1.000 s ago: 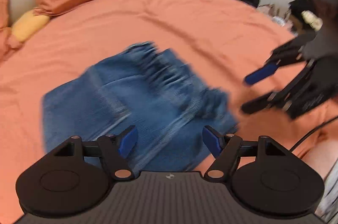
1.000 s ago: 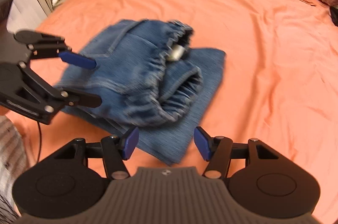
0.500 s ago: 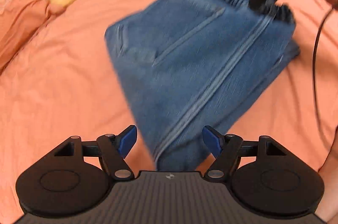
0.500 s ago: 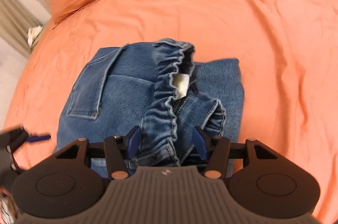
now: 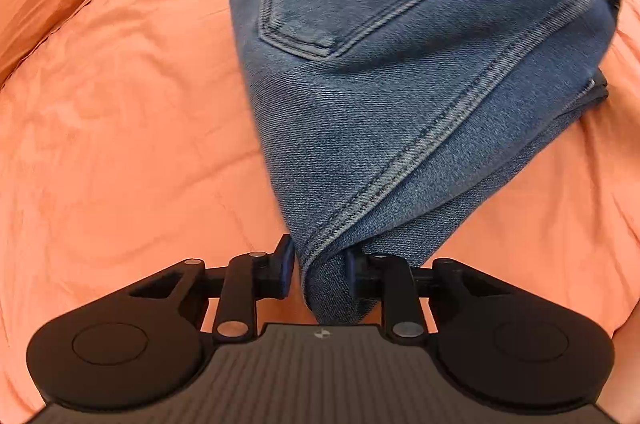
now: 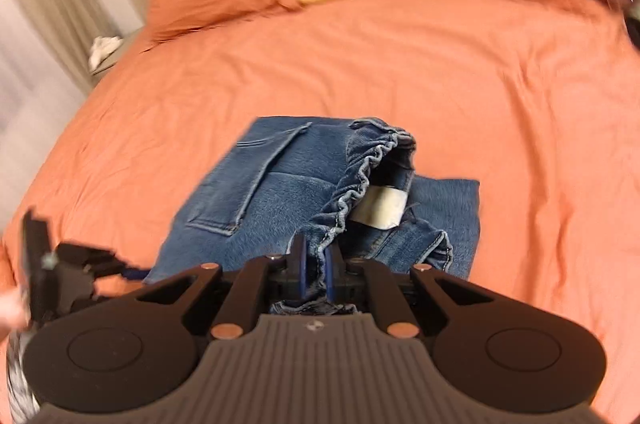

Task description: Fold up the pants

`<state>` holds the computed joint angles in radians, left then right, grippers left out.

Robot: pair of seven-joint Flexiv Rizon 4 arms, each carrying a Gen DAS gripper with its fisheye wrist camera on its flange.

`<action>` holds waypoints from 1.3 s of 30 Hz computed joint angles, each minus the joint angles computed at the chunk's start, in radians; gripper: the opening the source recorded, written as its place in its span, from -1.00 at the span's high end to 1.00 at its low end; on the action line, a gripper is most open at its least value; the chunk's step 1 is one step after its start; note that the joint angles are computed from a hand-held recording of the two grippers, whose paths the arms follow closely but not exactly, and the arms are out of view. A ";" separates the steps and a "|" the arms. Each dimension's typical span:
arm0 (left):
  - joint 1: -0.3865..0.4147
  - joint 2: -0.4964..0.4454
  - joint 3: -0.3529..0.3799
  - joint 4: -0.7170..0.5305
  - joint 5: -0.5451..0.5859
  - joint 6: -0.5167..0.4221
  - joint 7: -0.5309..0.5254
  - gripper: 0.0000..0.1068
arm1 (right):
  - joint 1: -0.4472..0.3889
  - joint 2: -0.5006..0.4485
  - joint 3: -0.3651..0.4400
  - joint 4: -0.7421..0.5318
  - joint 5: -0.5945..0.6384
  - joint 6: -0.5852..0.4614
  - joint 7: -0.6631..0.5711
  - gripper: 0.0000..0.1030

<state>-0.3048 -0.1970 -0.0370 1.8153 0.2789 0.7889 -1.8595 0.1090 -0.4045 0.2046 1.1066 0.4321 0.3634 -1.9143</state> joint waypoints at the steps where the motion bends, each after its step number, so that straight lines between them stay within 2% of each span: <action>1: -0.002 0.002 0.001 0.002 0.006 0.001 -0.005 0.53 | -0.016 0.022 0.007 0.023 0.012 -0.012 -0.027 0.95; 4: -0.003 0.014 0.001 0.021 0.018 0.019 -0.001 0.58 | -0.030 0.083 -0.006 0.133 -0.005 0.002 -0.072 0.97; 6: -0.006 0.017 -0.004 0.019 0.037 0.014 0.030 0.62 | -0.036 0.097 -0.024 0.199 -0.007 0.017 -0.050 0.97; 10: -0.014 0.008 -0.010 -0.012 0.049 -0.047 0.049 0.65 | -0.049 0.094 -0.039 0.298 0.011 0.050 -0.008 0.99; 13: -0.023 0.000 -0.016 -0.047 0.056 -0.101 0.061 0.68 | -0.026 0.095 -0.037 0.367 -0.035 0.149 -0.028 1.00; 17: -0.023 0.002 -0.020 -0.113 0.035 -0.212 0.118 0.74 | -0.015 0.074 -0.035 0.356 -0.048 0.161 0.016 0.97; 21: -0.002 0.048 -0.012 -0.102 -0.007 -0.166 0.084 0.68 | -0.035 0.071 -0.027 0.332 -0.014 0.140 0.030 0.88; 22: 0.004 0.042 -0.011 -0.107 -0.012 -0.147 0.067 0.68 | -0.037 0.075 -0.026 0.331 -0.010 0.137 0.031 0.81; 27: 0.014 -0.044 -0.010 -0.193 -0.009 -0.065 -0.016 0.54 | -0.052 0.102 -0.029 0.341 0.030 0.133 0.065 0.74; 28: 0.012 -0.059 -0.008 -0.197 -0.019 -0.038 -0.029 0.52 | -0.054 0.104 -0.031 0.338 0.038 0.132 0.075 0.69; 30: 0.010 -0.090 -0.007 -0.215 -0.044 -0.003 -0.039 0.48 | -0.066 0.107 -0.035 0.329 0.067 0.123 0.099 0.38; 31: 0.002 -0.103 -0.005 -0.224 -0.049 0.002 -0.045 0.47 | -0.075 0.104 -0.036 0.314 0.094 0.114 0.117 0.11; 32: -0.005 -0.118 -0.003 -0.239 -0.048 -0.001 -0.044 0.47 | -0.083 0.091 -0.038 0.296 0.124 0.109 0.138 -0.01; 34: -0.019 -0.146 0.000 -0.270 -0.041 -0.026 -0.020 0.47 | -0.101 0.067 -0.038 0.256 0.181 0.093 0.189 -0.10; 35: -0.030 -0.163 0.004 -0.295 -0.031 -0.061 -0.009 0.47 | -0.106 0.052 -0.039 0.238 0.197 0.095 0.214 -0.23; 36: -0.039 -0.177 0.009 -0.314 -0.021 -0.086 -0.003 0.47 | -0.106 0.038 -0.038 0.223 0.206 0.105 0.235 -0.28; 39: -0.048 -0.193 0.012 -0.334 -0.026 -0.136 0.037 0.48 | -0.096 -0.013 -0.037 0.177 0.187 0.127 0.295 -0.30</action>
<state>-0.3525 -0.3902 -0.0246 1.4811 0.2529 0.6533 -1.8223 0.0129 -0.4172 0.1677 1.2839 0.6193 0.4909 -1.6188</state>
